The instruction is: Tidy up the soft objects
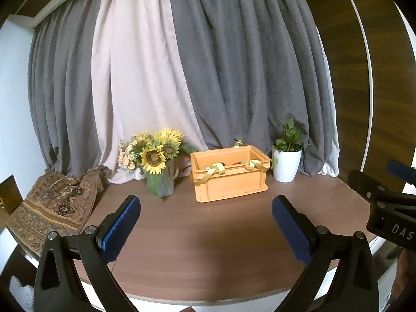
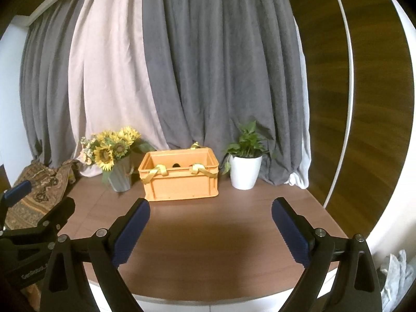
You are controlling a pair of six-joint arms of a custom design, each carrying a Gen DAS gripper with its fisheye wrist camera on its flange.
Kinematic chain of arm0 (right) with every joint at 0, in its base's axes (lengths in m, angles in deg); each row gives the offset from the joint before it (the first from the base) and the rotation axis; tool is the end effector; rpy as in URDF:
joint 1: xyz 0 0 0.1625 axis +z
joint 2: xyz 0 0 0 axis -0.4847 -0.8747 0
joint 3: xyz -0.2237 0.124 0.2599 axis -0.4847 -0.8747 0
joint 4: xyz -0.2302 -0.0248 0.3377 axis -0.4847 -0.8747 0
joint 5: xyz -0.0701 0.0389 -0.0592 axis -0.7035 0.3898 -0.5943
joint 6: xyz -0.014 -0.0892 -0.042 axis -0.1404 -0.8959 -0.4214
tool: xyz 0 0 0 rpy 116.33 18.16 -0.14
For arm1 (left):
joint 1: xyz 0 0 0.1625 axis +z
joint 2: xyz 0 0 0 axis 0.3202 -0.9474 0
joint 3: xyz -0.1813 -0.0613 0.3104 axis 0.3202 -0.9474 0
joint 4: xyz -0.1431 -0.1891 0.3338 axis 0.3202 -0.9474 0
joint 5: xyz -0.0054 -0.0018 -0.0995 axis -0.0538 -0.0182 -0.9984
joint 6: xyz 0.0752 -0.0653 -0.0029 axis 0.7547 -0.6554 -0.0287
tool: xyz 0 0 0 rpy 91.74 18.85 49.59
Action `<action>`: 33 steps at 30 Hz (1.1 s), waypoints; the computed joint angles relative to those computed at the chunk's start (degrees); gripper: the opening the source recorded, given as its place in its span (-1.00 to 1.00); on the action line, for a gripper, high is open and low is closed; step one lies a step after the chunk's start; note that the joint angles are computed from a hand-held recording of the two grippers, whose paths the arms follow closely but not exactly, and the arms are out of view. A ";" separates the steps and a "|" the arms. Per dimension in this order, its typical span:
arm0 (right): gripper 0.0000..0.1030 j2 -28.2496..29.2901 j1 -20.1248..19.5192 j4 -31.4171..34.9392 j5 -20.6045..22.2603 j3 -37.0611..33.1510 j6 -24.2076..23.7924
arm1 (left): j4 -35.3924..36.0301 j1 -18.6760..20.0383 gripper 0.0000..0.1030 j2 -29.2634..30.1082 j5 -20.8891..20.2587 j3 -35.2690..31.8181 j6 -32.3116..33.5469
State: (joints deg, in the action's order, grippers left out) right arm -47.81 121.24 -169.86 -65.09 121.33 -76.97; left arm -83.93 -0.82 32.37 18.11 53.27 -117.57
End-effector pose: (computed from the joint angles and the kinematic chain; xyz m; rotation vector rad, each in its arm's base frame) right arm 0.1408 -0.4871 0.4774 0.9332 -2.1769 1.2023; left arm -0.5547 -0.4210 0.0518 0.2270 1.7553 -1.3962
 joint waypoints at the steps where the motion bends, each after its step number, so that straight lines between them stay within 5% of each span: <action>1: 0.86 -0.37 -0.12 0.33 0.19 0.16 -0.02 | 0.37 -0.21 1.00 0.14 -0.21 -0.08 -0.47; 16: 0.86 -4.80 -2.07 2.47 3.39 2.20 -0.47 | 9.53 -2.29 1.00 4.50 -1.41 -6.37 -6.96; 33: 0.86 -6.46 -3.39 3.91 3.98 2.00 -0.24 | 7.95 -2.63 1.00 5.44 -0.26 -7.34 -5.38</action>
